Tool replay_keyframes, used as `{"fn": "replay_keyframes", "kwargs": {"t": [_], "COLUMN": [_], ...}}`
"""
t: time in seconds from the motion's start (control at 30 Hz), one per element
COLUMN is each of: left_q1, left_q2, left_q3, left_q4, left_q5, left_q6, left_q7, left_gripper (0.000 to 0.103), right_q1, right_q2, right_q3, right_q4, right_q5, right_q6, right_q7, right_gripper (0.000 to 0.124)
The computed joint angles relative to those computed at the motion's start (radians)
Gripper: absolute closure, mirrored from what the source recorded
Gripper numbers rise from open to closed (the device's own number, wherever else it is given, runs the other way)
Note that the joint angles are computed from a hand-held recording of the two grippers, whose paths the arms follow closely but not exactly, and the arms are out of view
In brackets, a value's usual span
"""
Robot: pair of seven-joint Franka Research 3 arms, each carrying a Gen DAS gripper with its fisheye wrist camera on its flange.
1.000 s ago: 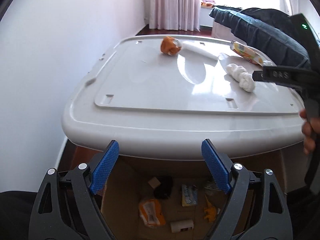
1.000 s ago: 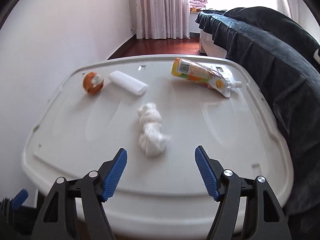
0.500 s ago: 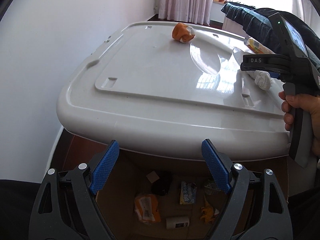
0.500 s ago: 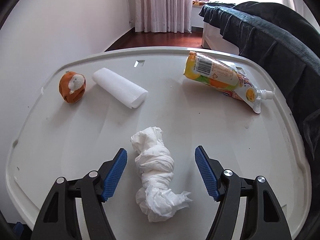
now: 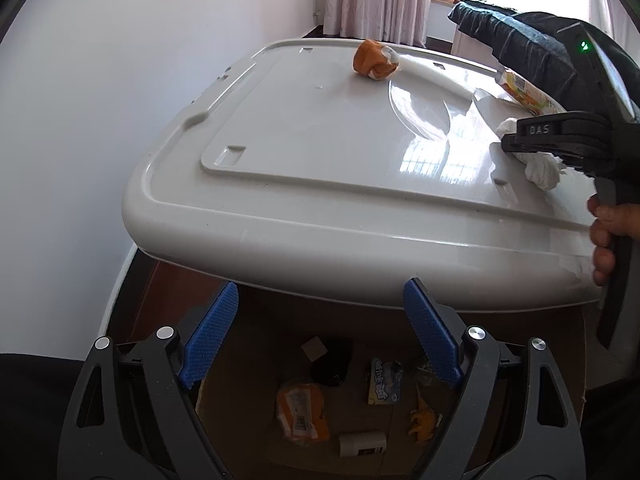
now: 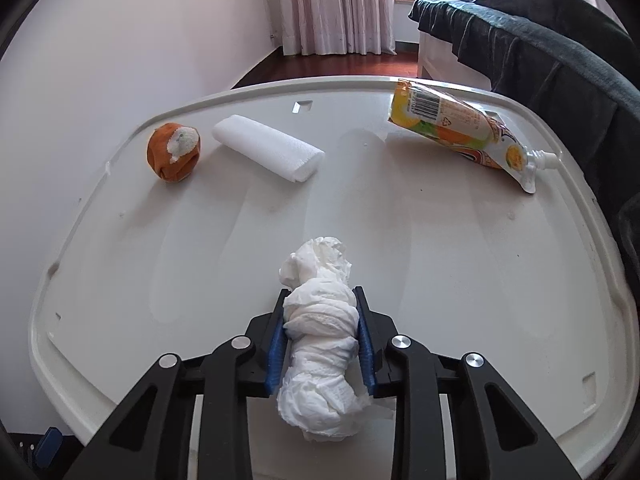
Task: Collect trash
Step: 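Grasp the orange knit ball with the left gripper while the right gripper holds the tissue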
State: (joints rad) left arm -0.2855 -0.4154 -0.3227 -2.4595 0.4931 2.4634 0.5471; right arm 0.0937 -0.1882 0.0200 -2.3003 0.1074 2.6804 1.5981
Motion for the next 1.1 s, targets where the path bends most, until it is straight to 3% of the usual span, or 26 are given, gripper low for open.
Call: {"fn": "replay_keyframes", "kwargs": {"t": [0.17,0.33,0.5,0.67,0.77,0.9,1.1], "left_q1": [-0.025,-0.053,-0.063,-0.015,0.026,0.017,0.012], "left_q2": [-0.009,0.001,0.078,0.293,0.443,0.612,0.789], "left_q3": [0.005,0.031,0.087,0.131,0.117,0.129,0.144], "left_q4": [-0.002,0.016,0.110,0.347,0.512,0.703,0.909], "left_q5": [-0.014,-0.078,-0.194,-0.312,-0.225,-0.039,-0.079], "left_q6": [0.001,0.003,0.021,0.047,0.052,0.049,0.003], "left_q7": [0.052,0.133,0.298,0.460,0.435,0.352,0.351], "left_gripper": [0.020,0.020,0.020,0.020,0.020,0.020,0.020], "right_q1": [0.033,0.024,0.026,0.035,0.003,-0.011,-0.031], "right_q2": [-0.138,-0.295,-0.263,-0.262,-0.266,-0.265,-0.254], "right_q3": [-0.054,-0.060,-0.109,-0.164,-0.145,-0.144,-0.133], "right_q4": [-0.035,-0.148,-0.113,-0.086,-0.088,-0.087,-0.085], "right_q5": [0.162,0.241,0.333,0.471,0.466,0.475,0.455], "right_q6": [-0.106,-0.030,-0.051,-0.092,-0.092,-0.099,-0.088], "right_q7": [-0.108,-0.173,-0.200,-0.264,-0.268,-0.281,-0.279], "right_gripper": [0.094,0.094,0.094,0.093,0.093,0.093,0.093]}}
